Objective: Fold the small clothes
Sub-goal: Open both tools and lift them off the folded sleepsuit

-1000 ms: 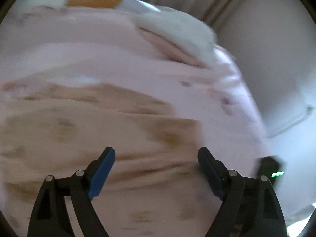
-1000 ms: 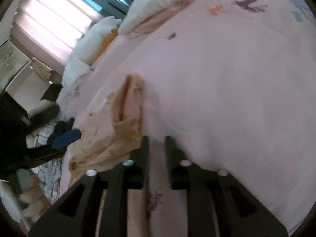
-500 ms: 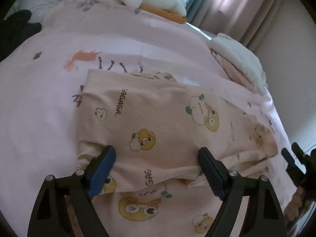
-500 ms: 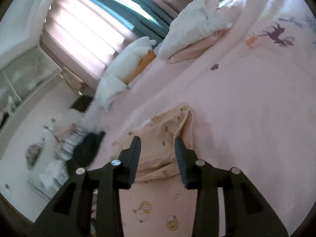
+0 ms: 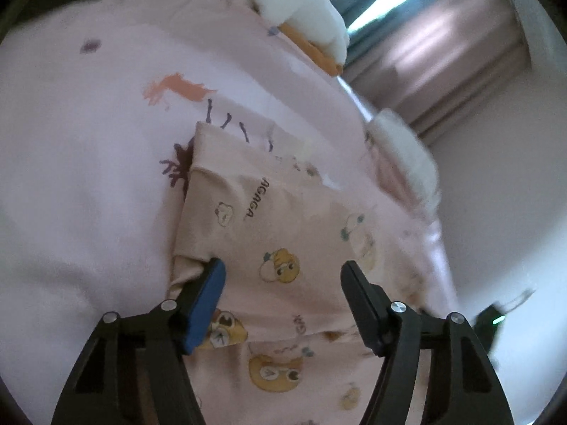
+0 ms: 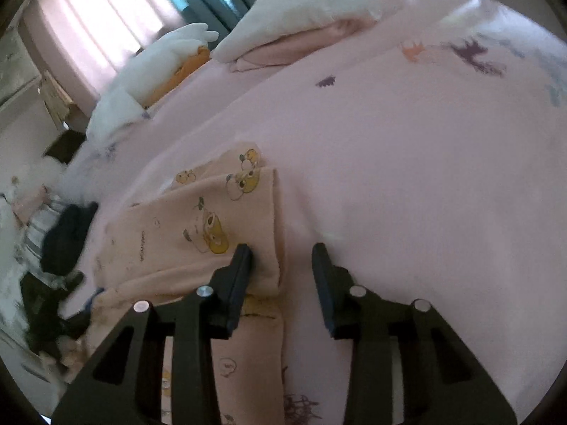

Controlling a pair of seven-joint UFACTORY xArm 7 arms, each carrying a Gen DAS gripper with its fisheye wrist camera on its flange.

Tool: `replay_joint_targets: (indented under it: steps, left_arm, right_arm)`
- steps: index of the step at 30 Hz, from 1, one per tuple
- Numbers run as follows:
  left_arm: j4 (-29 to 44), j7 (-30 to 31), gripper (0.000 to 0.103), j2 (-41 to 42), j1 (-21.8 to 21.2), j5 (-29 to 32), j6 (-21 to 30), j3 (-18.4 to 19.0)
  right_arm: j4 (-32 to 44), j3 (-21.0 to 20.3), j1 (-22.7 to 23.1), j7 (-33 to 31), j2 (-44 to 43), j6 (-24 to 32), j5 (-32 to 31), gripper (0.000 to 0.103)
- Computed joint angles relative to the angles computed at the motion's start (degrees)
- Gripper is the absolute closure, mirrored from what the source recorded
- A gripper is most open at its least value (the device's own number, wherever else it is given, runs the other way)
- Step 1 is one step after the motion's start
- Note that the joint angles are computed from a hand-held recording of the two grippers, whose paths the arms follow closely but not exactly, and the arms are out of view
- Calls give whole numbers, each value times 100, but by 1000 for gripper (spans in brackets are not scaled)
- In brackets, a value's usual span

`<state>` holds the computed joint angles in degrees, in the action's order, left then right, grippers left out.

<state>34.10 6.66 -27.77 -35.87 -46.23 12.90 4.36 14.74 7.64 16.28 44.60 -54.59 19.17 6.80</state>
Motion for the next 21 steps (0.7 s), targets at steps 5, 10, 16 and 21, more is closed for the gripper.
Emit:
replay_joint_targets:
  steps: [5, 10, 16, 21]
  left_arm:
    - [-69, -752, 33, -59, 527, 853, 67, -468]
    - [-333, -2789, 28, -1130, 1968, 2481, 1246, -1714]
    - [-798, -3945, 16, -3486, 2240, 4105, 3175, -2543]
    - [-970, -4028, 12, -4465, 1364, 4097, 3983, -2168]
  right_arm:
    - [196, 233, -185, 47, 82, 295, -191, 67]
    - [323, 814, -116, 514, -1035, 1841, -459, 48]
    - [694, 1534, 424, 1069, -2389, 3884, -581, 9]
    - [659, 1683, 1191, 1497, -3184, 4493, 42, 8]
